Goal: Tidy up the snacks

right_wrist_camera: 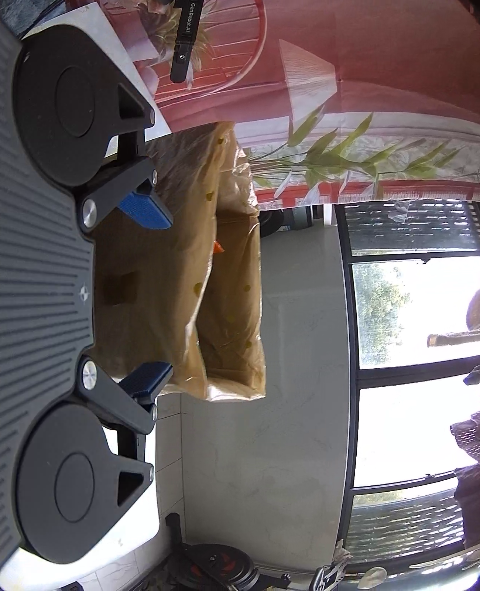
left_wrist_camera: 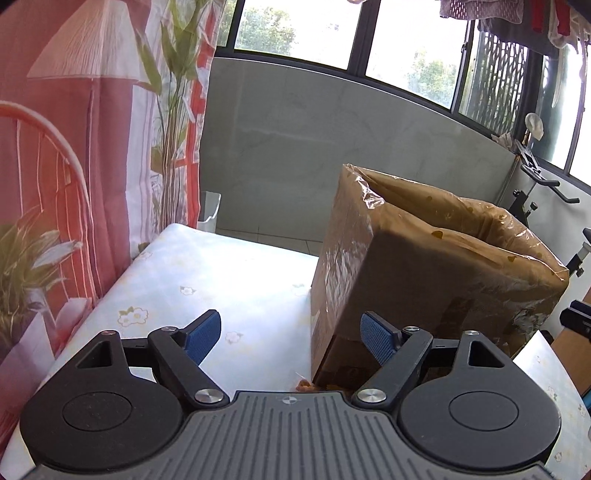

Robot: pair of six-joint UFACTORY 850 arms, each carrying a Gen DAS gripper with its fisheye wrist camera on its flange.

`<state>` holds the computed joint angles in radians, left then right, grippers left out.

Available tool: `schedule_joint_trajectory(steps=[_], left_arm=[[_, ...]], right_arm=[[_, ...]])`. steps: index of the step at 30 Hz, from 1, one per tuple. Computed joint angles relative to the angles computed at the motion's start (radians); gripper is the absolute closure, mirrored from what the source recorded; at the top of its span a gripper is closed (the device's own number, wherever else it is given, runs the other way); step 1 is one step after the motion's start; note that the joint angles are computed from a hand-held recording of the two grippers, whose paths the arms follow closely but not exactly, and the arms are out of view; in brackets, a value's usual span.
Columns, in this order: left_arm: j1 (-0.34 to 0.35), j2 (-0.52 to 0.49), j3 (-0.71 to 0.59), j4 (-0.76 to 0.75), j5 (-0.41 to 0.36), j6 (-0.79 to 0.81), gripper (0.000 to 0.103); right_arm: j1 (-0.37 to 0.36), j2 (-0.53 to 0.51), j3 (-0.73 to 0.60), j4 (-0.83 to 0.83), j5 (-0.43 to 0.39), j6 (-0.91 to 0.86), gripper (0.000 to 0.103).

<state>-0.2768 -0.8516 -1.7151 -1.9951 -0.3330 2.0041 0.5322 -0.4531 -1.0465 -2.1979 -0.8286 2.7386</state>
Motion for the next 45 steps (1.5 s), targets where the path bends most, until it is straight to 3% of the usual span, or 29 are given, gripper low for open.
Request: schedule_joint_trajectory(steps=[5, 10, 17, 30, 37, 45], left_arm=[[-0.004, -0.003, 0.008, 0.102, -0.005, -0.171, 0.019], [-0.012, 0.001, 0.017, 0.117, 0.015, -0.177, 0.019], [-0.018, 0.000, 0.019, 0.136, 0.037, -0.197, 0.019], [-0.016, 0.003, 0.034, 0.130, 0.061, -0.187, 0.019], [-0.020, -0.001, 0.035, 0.200, 0.064, -0.259, 0.019], [-0.038, -0.027, 0.029, 0.432, 0.012, -0.438, 0.024]], right_arm=[[0.005, -0.024, 0.024, 0.052, 0.040, 0.053, 0.025], [0.007, -0.036, 0.038, 0.114, 0.098, 0.059, 0.028], [-0.008, -0.045, 0.035, 0.040, 0.165, 0.126, 0.028], [-0.037, -0.168, -0.129, -0.043, 0.366, 0.058, 0.026], [-0.031, -0.207, -0.179, 0.076, 0.391, -0.103, 0.021], [-0.015, -0.195, -0.141, 0.063, 0.345, -0.030, 0.030]])
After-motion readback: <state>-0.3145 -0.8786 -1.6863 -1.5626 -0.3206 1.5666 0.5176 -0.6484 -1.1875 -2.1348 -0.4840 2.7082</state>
